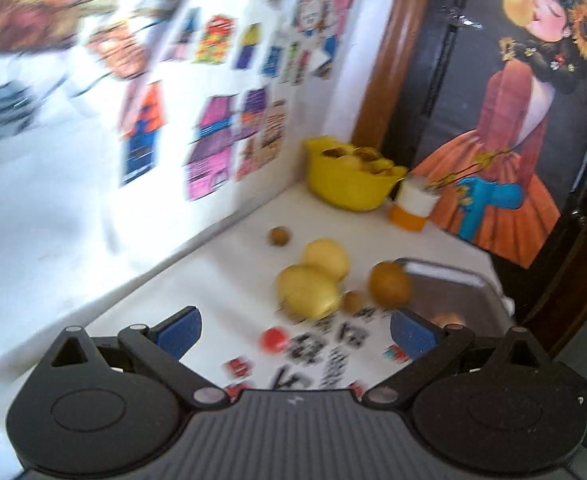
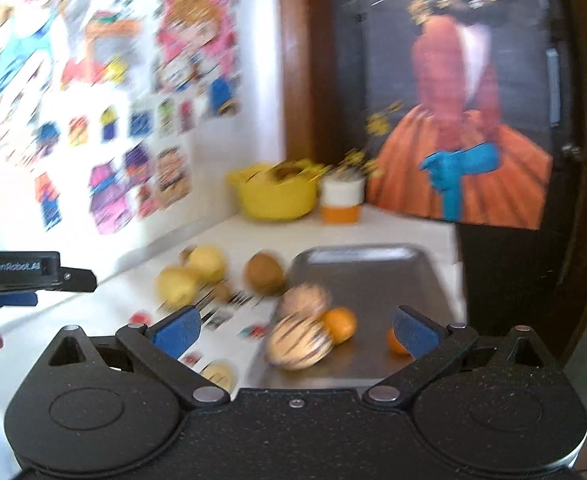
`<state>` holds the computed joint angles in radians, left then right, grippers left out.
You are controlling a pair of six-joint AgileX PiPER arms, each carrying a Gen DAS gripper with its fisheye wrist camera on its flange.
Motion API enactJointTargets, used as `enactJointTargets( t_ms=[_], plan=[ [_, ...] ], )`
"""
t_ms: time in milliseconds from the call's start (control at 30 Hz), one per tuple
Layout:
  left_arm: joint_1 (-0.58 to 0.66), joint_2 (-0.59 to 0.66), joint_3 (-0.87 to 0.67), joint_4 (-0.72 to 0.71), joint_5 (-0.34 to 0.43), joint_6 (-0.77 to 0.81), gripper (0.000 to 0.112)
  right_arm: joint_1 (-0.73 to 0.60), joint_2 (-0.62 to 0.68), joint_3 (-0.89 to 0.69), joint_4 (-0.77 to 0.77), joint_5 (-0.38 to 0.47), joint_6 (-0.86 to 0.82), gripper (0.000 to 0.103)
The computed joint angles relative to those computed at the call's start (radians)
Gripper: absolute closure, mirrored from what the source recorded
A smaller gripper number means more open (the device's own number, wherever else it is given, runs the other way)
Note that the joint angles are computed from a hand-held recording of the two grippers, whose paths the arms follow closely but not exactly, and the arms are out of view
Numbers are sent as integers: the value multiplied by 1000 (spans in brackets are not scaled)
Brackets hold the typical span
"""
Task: Organize fruits
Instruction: 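Move both open tools back toward the remaining fruit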
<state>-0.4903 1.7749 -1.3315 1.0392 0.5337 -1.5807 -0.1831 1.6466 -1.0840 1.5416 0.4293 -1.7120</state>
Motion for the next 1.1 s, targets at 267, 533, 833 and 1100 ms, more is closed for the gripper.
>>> enactJointTargets(
  t_ms=[267, 533, 833, 1100],
  plan=[
    [51, -127, 251, 18, -45, -41, 10, 108, 2, 40, -215, 4, 143, 1],
    [39, -160, 357, 120, -36, -121, 10, 173, 61, -8, -463, 0, 399, 1],
    [40, -117, 323, 188, -33, -80, 10, 197, 165, -187, -583, 4, 533, 1],
    [72, -24, 193, 157, -74, 49, 10, 202, 356, -550, -727, 178, 780, 1]
  ],
)
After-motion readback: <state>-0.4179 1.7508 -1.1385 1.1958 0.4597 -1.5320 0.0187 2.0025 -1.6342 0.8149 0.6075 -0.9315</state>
